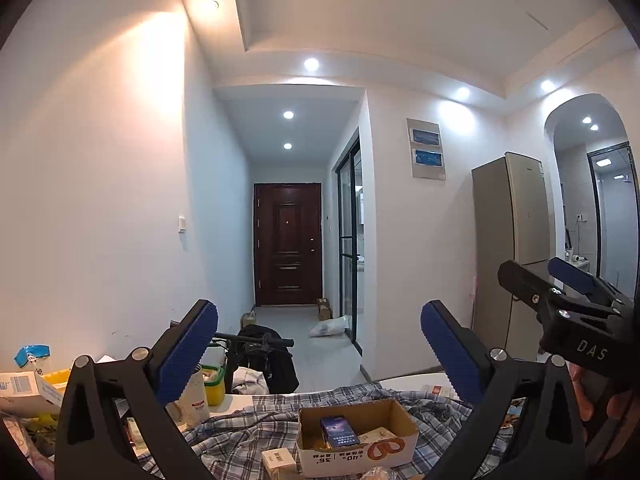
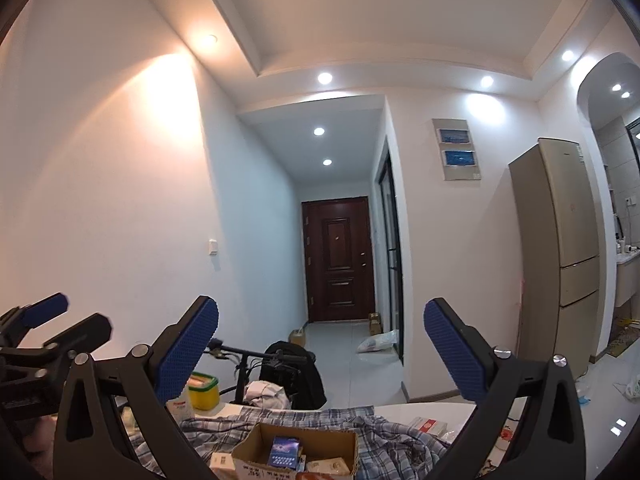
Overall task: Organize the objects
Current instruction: 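Raise both open tools up out of the box and pull back, then lower both open tools toward the packs lying before the box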
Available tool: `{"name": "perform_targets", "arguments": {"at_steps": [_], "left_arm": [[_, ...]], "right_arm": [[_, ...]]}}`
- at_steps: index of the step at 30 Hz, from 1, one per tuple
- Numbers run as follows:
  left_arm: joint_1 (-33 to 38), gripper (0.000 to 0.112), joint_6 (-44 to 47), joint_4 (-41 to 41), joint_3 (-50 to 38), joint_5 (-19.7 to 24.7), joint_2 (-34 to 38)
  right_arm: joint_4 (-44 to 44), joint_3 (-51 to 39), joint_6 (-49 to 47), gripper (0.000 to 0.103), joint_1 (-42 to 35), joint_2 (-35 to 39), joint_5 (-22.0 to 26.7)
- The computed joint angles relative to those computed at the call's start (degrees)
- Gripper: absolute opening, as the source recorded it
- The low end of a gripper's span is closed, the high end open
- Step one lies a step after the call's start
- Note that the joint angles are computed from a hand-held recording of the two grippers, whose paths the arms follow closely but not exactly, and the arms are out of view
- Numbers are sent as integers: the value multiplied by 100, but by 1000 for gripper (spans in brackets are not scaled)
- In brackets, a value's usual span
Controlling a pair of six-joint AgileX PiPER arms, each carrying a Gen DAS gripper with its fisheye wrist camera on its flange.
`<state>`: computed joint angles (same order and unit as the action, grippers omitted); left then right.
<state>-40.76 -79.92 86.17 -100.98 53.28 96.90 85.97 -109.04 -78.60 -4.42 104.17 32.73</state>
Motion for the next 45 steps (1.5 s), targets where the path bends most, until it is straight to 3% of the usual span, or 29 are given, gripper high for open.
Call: {"name": "perform_targets", "arguments": {"at_steps": [6, 11, 15, 20, 22, 29, 38, 41, 43, 45], "left_arm": [[-245, 103, -338, 340, 353, 324, -207], [-109, 103, -540, 48, 601, -21, -367], [-140, 103, -807, 181, 931, 71, -479], [-122, 103, -1949, 696, 1752, -112, -817], [-126, 103, -1848, 611, 1785, -131, -820], [-269, 103, -1146, 83, 1721, 501, -478], [163, 103, -909, -1148, 2021, -4, -261], [423, 103, -852, -1814, 2234, -421, -249], [644, 103, -720, -2281, 2501, -984, -326], [676, 103, -609, -2481, 2646, -1110, -261]], "right_arm": [[235, 340, -230, 103, -127, -248, 201], [152, 512, -248, 103, -164, -337, 248], [-18, 640, -122, 103, -211, -371, 290], [-412, 811, 142, 103, -226, -382, 340], [-532, 851, 154, 103, -198, -380, 367], [-707, 1266, 191, 103, -281, -389, 574], [-1794, 1436, 1027, 103, -262, 6, 796], [-2437, 1334, 1672, 103, -200, 252, 742], [-2845, 1351, 1987, 103, -151, 358, 635], [-3296, 1324, 2270, 103, -85, 464, 591]]}}
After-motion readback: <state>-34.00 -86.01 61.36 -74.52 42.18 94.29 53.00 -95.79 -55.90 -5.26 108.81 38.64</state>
